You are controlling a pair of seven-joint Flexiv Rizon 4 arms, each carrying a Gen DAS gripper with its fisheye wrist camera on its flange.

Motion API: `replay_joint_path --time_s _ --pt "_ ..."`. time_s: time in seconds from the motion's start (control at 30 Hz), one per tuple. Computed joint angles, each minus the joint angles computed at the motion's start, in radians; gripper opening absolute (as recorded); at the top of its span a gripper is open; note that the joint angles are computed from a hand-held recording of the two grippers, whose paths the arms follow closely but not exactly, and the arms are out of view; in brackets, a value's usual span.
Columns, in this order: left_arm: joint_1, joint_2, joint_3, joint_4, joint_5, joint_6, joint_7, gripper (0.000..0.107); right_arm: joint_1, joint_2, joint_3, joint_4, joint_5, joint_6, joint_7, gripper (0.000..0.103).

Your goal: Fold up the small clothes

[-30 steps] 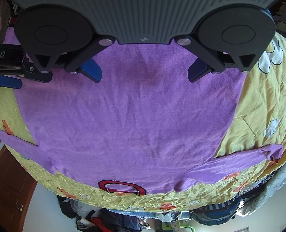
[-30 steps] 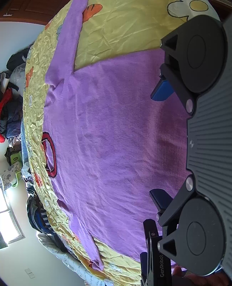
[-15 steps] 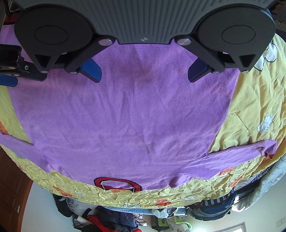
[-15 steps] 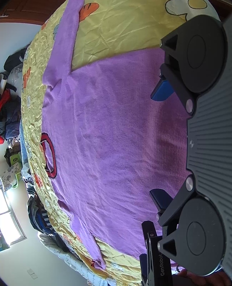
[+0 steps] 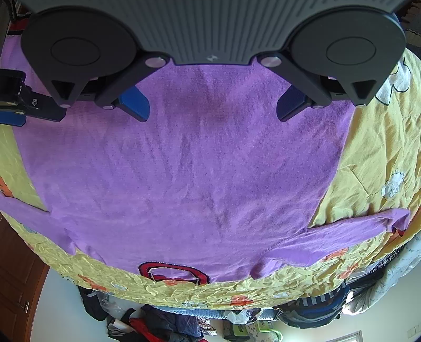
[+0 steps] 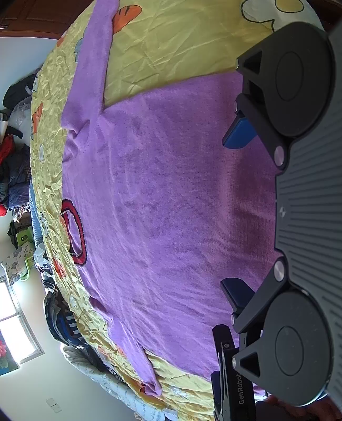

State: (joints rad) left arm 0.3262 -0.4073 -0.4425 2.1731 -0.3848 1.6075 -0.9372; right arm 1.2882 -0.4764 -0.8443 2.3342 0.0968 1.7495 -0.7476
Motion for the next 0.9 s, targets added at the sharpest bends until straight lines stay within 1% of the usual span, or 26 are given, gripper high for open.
replay_joint_path --time_s 0.17,0.3,0.4,0.53,0.73,0.8,0.83,0.9 --pt "-0.029 -0.003 0.03 -0.007 0.021 0.001 -0.007 0.103 -0.015 0.004 0.019 0.001 0.01 0.013 -0.006 0.103" --pt "-0.035 -0.005 0.036 -0.009 0.021 -0.002 -0.005 0.103 -0.067 0.012 0.077 -0.005 0.018 0.031 -0.007 0.103" --pt "-0.025 -0.006 0.024 -0.005 0.023 0.016 -0.006 0.103 -0.099 0.015 0.114 -0.007 0.031 0.055 -0.012 0.103" --pt "-0.033 -0.009 0.033 -0.012 0.041 0.013 -0.013 0.103 -0.08 0.007 0.096 -0.009 0.061 0.063 -0.028 0.103" --pt "0.0 -0.017 -0.01 -0.006 0.057 0.029 -0.008 0.103 -0.076 -0.008 0.087 -0.008 0.081 0.079 -0.049 0.103" --pt "0.003 -0.02 -0.014 -0.009 0.064 0.026 -0.014 0.103 -0.066 -0.024 0.071 -0.003 0.107 0.105 -0.055 0.103" --pt "0.006 -0.022 -0.018 -0.012 0.066 0.023 -0.014 0.103 -0.071 -0.034 0.075 0.001 0.124 0.137 -0.065 0.103" --pt "0.005 -0.025 -0.018 -0.018 0.07 0.021 -0.015 0.103 -0.112 -0.046 0.114 0.006 0.154 0.217 -0.099 0.103"
